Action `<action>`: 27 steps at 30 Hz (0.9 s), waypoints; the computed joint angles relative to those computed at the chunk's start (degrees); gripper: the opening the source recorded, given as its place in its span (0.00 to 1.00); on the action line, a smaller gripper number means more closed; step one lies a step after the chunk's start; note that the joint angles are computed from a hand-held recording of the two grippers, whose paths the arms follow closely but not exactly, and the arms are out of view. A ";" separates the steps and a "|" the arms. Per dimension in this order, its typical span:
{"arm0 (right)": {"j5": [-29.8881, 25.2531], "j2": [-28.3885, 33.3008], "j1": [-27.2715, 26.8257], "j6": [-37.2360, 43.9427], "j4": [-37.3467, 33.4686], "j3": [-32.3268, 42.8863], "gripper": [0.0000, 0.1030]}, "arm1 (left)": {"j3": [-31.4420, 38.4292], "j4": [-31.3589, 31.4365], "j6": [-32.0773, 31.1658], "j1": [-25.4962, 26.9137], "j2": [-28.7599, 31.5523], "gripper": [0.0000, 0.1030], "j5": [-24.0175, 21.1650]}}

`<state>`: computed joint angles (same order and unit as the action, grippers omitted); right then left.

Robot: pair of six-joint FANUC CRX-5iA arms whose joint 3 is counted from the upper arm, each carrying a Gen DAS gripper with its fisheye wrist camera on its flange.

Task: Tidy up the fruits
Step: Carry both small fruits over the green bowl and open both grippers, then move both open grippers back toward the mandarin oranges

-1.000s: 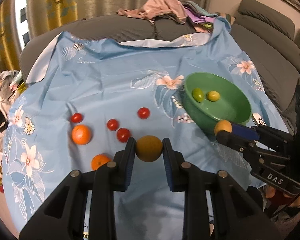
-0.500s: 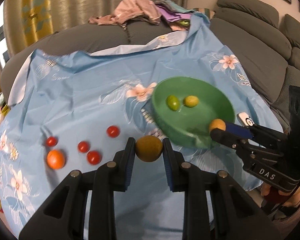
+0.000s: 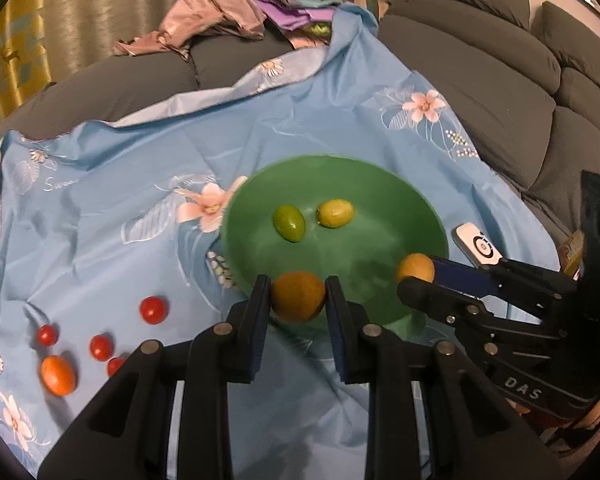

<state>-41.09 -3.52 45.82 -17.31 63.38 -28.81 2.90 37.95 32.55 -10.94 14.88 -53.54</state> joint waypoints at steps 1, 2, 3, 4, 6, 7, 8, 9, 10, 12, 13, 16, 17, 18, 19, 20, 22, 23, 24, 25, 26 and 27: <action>-0.25 0.13 -0.04 0.24 -0.38 0.11 0.28 | 0.49 -0.37 0.24 -0.23 0.53 0.26 -0.22; -0.55 0.25 0.00 0.47 -0.78 0.24 0.28 | 1.00 -0.80 0.52 -0.38 1.03 0.26 -0.57; -0.84 0.36 0.02 0.78 -1.25 0.40 0.28 | 1.52 -1.23 0.80 -0.59 1.53 0.26 -0.88; -0.88 0.25 0.03 0.80 -1.34 0.28 0.28 | 1.94 -1.61 1.01 -0.75 1.95 0.26 -1.09; -0.97 0.23 0.01 0.90 -1.39 0.24 0.28 | 2.45 -2.38 1.52 -1.06 2.46 0.26 -1.19; -1.01 0.27 -0.01 1.06 -1.49 0.28 0.28 | 2.70 -2.77 1.81 -1.19 2.70 0.26 -1.26; -0.99 0.33 -0.04 1.09 -1.50 0.29 0.28 | 2.88 -3.19 2.07 -1.31 2.86 0.26 -1.19; -0.84 0.39 -0.16 1.11 -1.48 0.34 0.28 | 3.03 -3.55 2.31 -1.36 3.00 0.26 -1.12; -0.75 0.38 -0.18 1.09 -1.48 0.33 0.28 | 3.26 -3.97 2.69 -1.41 3.16 0.26 -1.21; -0.43 0.46 -0.29 1.16 -1.58 0.31 0.28 | 3.48 -4.49 3.13 -1.47 3.36 0.26 -1.25; -0.39 0.53 -0.32 1.26 -1.73 0.36 0.28 | 3.48 -4.61 3.27 -1.51 3.34 0.26 -1.16; -0.71 0.56 -0.15 1.22 -2.20 0.41 0.28 | 3.49 -4.79 3.45 -1.67 3.29 0.26 -0.93; -1.08 0.55 -0.02 1.08 -2.31 0.45 0.28 | 3.54 -4.90 3.54 -1.67 3.34 0.26 -1.00; -1.46 0.54 0.08 0.95 -2.37 0.49 0.28 | 3.59 -5.00 3.63 -1.69 3.35 0.27 -1.04; -1.78 0.45 0.19 0.88 -2.43 0.50 0.28 | 3.52 -5.02 3.71 -1.73 3.24 0.28 -0.94; -1.96 0.40 0.23 0.73 -2.36 0.48 0.28 | 3.42 -4.89 3.57 -1.72 3.11 0.33 -0.93; -2.73 0.33 0.49 0.55 -2.52 0.58 0.29 | 2.99 -4.59 3.18 -1.67 2.69 0.48 -0.59; -3.13 0.36 0.64 0.56 -2.69 0.71 0.29 | 2.54 -4.84 3.16 -1.70 2.24 0.59 0.16; -3.64 0.43 0.83 0.55 -2.81 0.84 0.29 | 2.09 -4.92 2.98 -1.66 1.87 0.63 0.77; -4.25 0.50 1.10 0.49 -3.02 1.00 0.29 | 1.73 -4.96 2.87 -1.54 1.52 0.63 1.19; -4.51 0.49 1.25 0.29 -3.08 1.03 0.29 | 1.57 -5.02 2.95 -1.35 1.29 0.63 1.23; -4.50 0.30 1.37 -0.19 -3.01 0.88 0.29 | 1.33 -5.07 3.22 -1.03 0.92 0.63 1.20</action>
